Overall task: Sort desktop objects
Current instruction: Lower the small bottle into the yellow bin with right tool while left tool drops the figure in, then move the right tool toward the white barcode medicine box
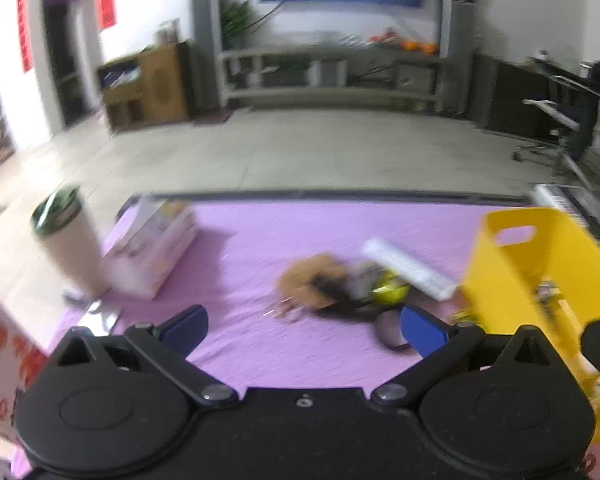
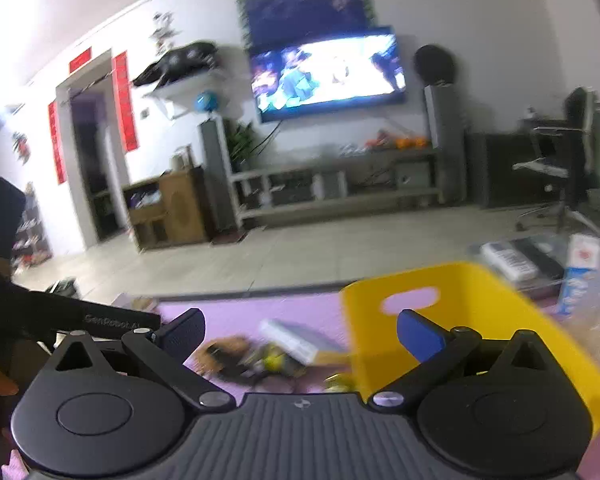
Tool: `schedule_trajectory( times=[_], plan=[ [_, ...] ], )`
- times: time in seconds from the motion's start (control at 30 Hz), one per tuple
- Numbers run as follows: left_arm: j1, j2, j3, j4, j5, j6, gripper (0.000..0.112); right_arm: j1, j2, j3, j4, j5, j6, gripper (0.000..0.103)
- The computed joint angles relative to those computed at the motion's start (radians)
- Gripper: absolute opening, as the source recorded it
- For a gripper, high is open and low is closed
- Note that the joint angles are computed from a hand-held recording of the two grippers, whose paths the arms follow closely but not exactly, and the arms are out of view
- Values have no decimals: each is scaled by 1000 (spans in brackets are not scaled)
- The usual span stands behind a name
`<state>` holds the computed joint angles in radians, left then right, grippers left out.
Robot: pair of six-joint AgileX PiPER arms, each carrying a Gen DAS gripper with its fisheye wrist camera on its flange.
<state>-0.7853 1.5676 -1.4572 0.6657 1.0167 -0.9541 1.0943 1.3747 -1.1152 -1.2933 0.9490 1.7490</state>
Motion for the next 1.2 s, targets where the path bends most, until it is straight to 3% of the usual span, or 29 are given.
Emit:
schedule_trajectory(
  times=[0.07, 0.2, 0.47, 0.57, 0.7, 0.93, 1.2],
  plan=[
    [55, -25, 60, -20, -24, 9, 103, -26, 38, -42, 54, -65, -52, 103],
    [136, -44, 152, -33, -80, 12, 103, -51, 130, -132, 156, -118, -145, 103],
    [238, -39, 293, -119, -254, 35, 103, -49, 266, -258, 324, -64, -234, 103],
    [269, -9, 268, -216, -216, 132, 103, -59, 302, -274, 370, -37, -285, 103],
    [273, -31, 298, -239, -235, 152, 103, -76, 321, -281, 401, -30, -303, 103],
    [263, -39, 320, -221, -244, 132, 103, -66, 332, -280, 390, -14, -305, 103],
    [244, -55, 344, -194, -308, 114, 103, -64, 295, -245, 373, -30, -295, 102]
  ],
)
